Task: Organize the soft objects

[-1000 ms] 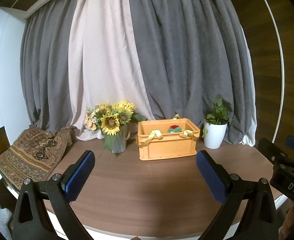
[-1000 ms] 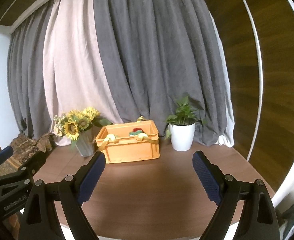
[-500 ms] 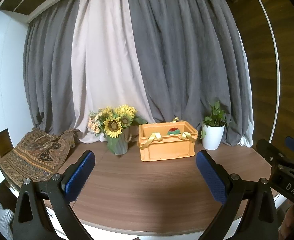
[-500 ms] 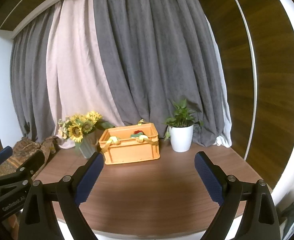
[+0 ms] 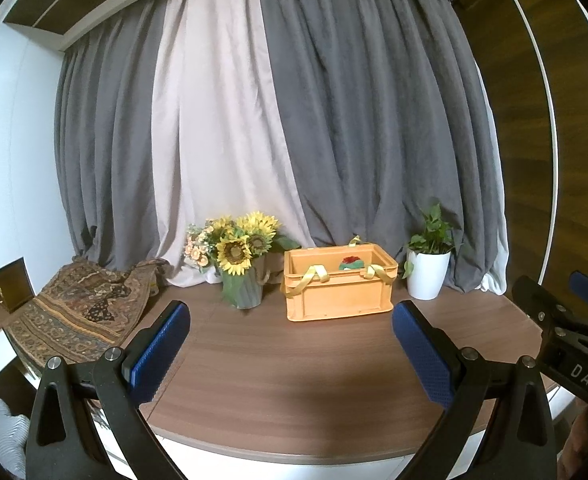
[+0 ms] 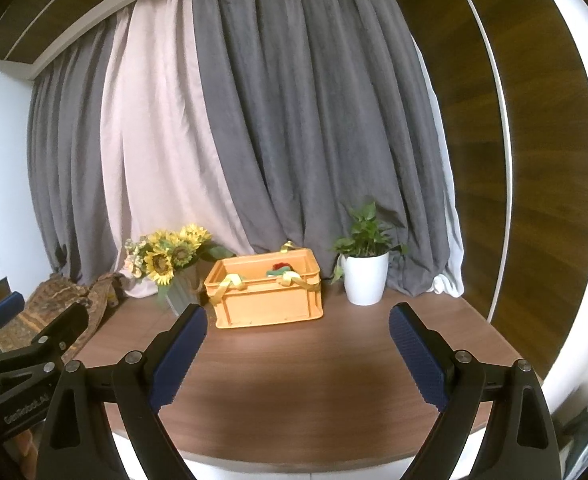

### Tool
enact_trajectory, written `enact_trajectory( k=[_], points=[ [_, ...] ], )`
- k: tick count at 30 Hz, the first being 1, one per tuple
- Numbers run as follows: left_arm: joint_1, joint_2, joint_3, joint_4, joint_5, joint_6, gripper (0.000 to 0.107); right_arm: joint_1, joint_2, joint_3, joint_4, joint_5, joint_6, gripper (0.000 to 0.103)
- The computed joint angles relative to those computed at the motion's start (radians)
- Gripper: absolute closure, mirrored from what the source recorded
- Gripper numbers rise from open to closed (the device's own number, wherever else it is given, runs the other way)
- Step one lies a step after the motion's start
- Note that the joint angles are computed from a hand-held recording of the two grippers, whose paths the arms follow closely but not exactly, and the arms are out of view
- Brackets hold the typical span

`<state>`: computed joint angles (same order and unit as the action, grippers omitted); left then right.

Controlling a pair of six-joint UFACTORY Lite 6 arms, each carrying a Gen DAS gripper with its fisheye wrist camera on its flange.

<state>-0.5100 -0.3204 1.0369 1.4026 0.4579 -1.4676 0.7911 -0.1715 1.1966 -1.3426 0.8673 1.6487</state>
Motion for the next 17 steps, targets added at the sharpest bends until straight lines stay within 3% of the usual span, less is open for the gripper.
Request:
enact_trajectory(
  k=[17],
  points=[
    [0.022,-0.052,-0.035,-0.033,-0.01,0.035,0.004,0.036,-0.01,-0.002,0.006,0.025,-0.007,0.009]
  ],
)
